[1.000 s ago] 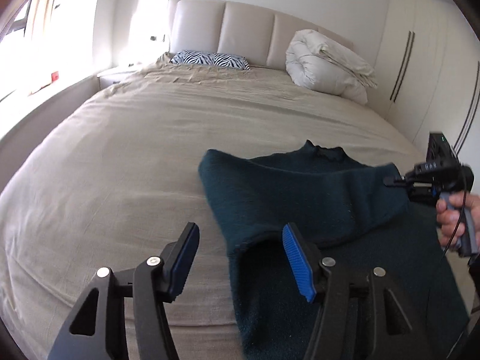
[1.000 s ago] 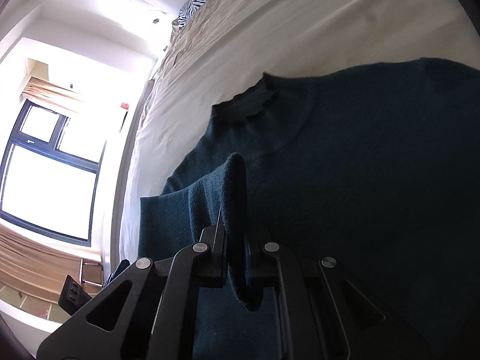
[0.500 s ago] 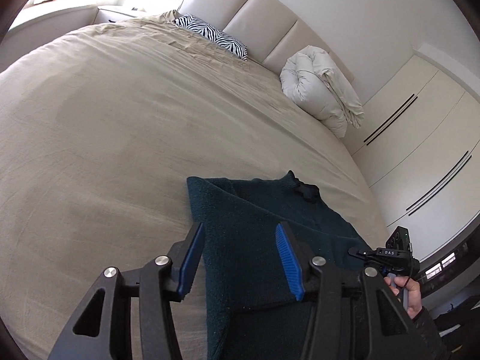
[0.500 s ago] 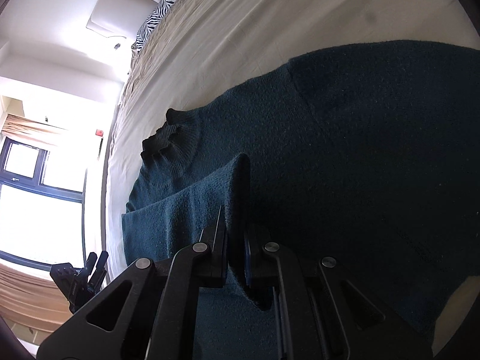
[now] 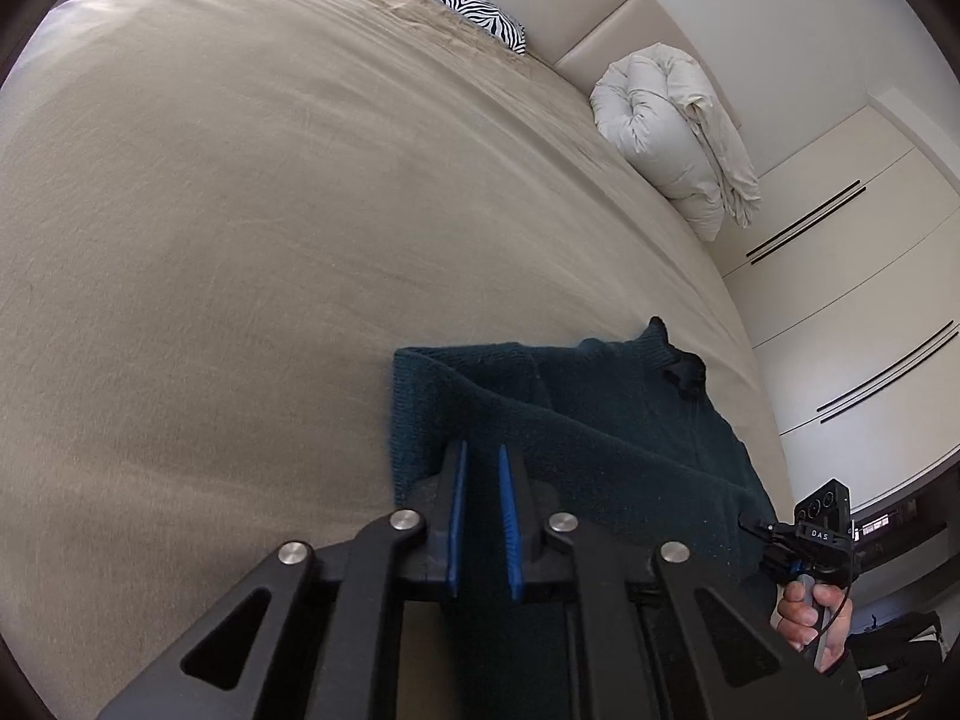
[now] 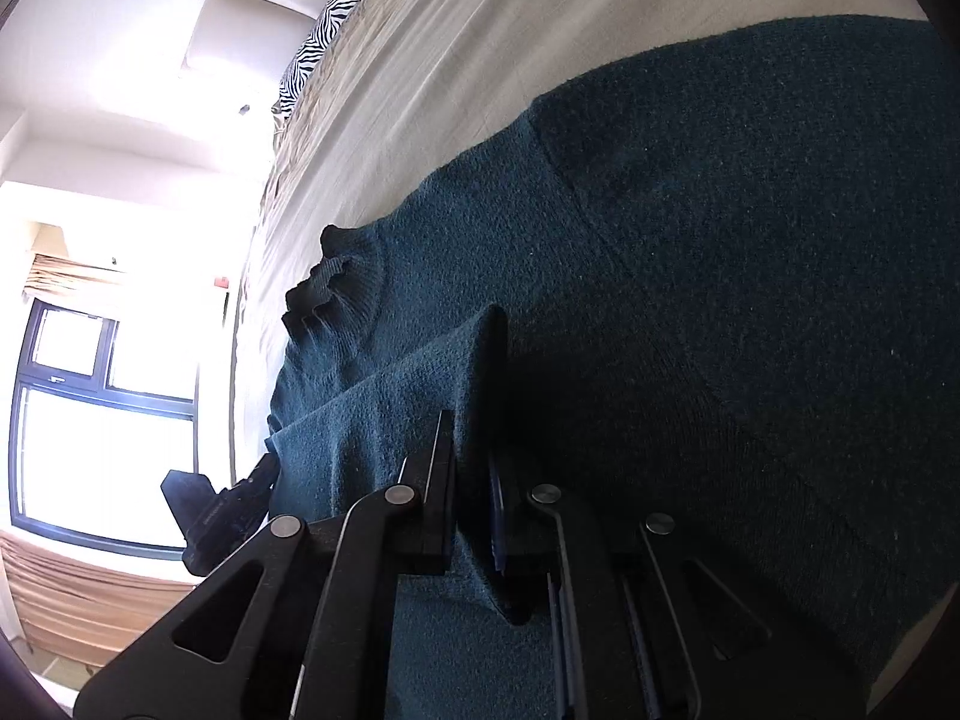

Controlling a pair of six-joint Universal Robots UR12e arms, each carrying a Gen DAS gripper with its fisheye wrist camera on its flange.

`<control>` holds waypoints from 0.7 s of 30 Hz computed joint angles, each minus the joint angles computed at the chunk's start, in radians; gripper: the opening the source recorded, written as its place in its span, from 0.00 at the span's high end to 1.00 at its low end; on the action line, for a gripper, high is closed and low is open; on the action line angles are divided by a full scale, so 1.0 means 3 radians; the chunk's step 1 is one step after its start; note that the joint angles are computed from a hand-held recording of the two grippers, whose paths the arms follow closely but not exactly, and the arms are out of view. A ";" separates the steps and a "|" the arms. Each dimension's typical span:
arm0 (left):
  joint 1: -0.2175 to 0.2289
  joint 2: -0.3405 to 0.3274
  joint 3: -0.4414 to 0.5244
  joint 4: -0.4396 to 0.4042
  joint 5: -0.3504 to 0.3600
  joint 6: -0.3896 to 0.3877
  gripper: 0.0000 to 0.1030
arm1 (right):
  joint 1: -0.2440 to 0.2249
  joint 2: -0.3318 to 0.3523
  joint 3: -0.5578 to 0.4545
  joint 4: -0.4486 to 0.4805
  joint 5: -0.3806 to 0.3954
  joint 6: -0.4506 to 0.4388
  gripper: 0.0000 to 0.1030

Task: Fold small clothes
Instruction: 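Fold the held sleeve across the sweater body with the left gripper, then release, then grasp the other sleeve cuff with the right gripper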

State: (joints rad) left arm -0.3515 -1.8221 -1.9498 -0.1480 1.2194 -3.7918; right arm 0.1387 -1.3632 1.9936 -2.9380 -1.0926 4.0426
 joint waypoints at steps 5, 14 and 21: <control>-0.0104 0.0115 -0.0080 -0.0068 0.0106 0.0215 0.84 | -0.0018 -0.0056 0.0102 -0.0127 -0.0008 0.0109 0.92; -0.0280 0.0294 -0.0194 -0.0199 0.0475 0.0448 0.77 | 0.0011 -0.0224 0.0220 -0.0031 -0.0209 0.0242 0.92; -0.0329 0.0464 -0.0302 -0.0374 0.0610 0.0485 0.72 | 0.0046 -0.0468 0.0354 0.0165 -0.0596 0.0287 0.92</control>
State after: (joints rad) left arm -0.4501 -1.6829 -2.0404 -0.2602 1.4024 -3.6462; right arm 0.1524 -1.5037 2.0997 -2.8884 -1.2715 4.1288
